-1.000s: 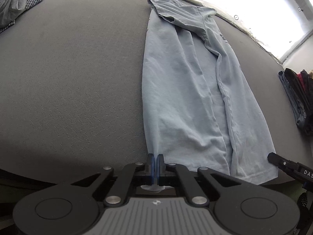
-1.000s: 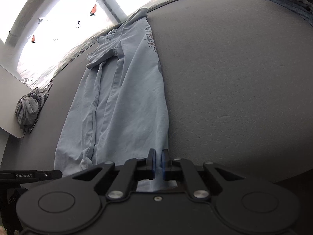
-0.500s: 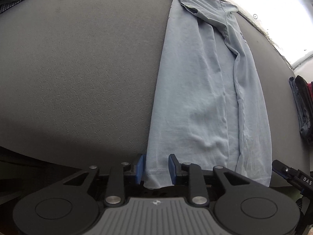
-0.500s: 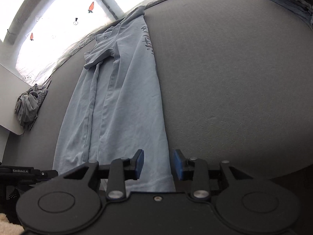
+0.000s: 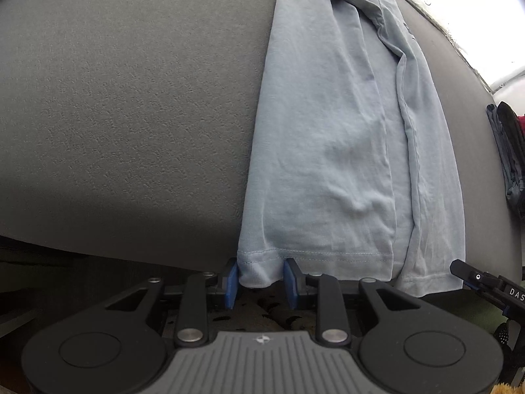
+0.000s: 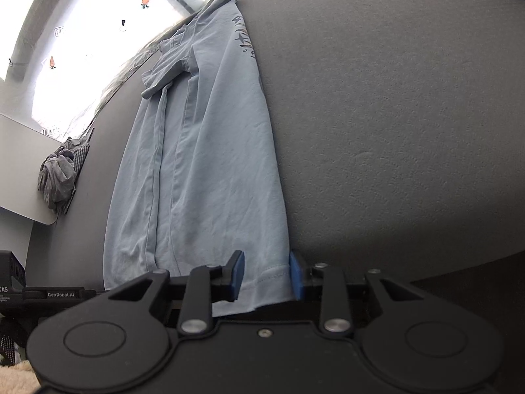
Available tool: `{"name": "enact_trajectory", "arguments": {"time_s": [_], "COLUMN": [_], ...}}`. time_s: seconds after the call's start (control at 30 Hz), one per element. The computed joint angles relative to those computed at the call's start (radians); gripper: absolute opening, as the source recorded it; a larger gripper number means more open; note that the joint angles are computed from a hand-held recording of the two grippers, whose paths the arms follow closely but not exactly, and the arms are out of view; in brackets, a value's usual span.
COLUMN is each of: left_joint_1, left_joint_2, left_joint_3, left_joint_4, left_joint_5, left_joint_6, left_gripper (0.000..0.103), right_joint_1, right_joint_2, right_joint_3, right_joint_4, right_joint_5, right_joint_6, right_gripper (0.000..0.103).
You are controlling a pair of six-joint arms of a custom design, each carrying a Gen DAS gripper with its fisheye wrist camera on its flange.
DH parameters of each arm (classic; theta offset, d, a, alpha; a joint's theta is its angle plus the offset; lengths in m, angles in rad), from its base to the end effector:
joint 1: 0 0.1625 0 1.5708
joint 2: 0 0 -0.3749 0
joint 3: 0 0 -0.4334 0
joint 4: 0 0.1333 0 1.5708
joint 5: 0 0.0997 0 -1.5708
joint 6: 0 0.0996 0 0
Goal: Fold clothes
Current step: 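Grasp the hem with both tools and lift it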
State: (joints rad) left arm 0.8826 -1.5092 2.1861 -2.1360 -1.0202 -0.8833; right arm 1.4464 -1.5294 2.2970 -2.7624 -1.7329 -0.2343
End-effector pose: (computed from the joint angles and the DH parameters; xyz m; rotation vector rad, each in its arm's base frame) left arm -0.1429 -0.4658 0.1698 -0.2159 2.6352 -0.4237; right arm 0.0594 -0.4697 0.1875 0.1070 -2.8535 0.5633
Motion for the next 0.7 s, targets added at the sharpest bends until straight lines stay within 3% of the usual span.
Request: {"name": "enact_trajectory", "arguments": {"time_s": [0.17, 0.3, 0.47, 0.7], "left_joint_1": [0.004, -0.002, -0.013, -0.019], "left_joint_2": [0.0, -0.026, -0.085, -0.107], "left_joint_3": [0.011, 0.031, 0.069, 0.1], "left_joint_4": [-0.045, -0.072, -0.162, -0.375], "left_joint_5": [-0.009, -0.014, -0.029, -0.044], "left_joint_6": [0.021, 0.002, -0.011, -0.048], "left_gripper": [0.017, 0.007, 0.006, 0.006], "right_joint_1": [-0.012, -0.044, -0.083, -0.173], "right_joint_2": [-0.01, -0.035, -0.06, -0.069], "right_joint_3": [0.013, 0.037, 0.05, 0.066], "right_joint_4": [-0.011, -0.031, -0.036, -0.087], "right_joint_5": [0.017, 0.119, 0.248, 0.49], "right_joint_6": [0.011, -0.005, 0.025, 0.156], "right_gripper": [0.014, 0.01, 0.009, 0.009]}}
